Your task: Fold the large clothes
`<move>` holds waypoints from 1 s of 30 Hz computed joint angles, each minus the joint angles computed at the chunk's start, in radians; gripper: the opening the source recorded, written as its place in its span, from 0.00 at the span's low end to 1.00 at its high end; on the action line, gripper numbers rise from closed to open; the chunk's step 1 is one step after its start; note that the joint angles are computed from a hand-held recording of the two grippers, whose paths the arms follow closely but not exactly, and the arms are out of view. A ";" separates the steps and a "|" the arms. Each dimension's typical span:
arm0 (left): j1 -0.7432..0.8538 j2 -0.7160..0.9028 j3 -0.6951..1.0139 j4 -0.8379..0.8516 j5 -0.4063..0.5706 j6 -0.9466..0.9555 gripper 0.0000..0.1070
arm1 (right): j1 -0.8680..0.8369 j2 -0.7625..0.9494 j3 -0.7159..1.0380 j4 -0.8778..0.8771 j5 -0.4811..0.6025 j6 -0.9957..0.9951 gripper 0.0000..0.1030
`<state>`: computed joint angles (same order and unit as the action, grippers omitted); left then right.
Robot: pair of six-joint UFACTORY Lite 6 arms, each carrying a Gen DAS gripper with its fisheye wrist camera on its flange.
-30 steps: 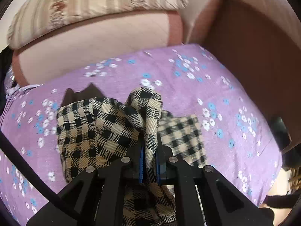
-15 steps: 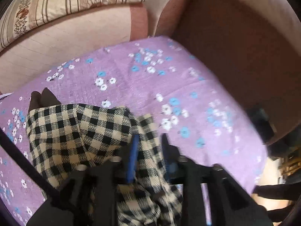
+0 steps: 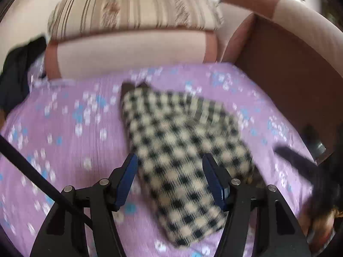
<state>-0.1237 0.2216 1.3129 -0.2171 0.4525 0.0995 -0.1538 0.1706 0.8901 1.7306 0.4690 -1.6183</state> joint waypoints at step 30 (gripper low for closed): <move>-0.098 0.132 -0.147 0.138 -0.145 -0.175 0.57 | -0.116 0.439 0.409 -0.407 0.095 0.386 0.08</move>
<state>-0.2213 0.3538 1.1662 -0.0793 0.3073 -0.0754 -0.2697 0.6095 1.2995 1.3236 0.5643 -1.2325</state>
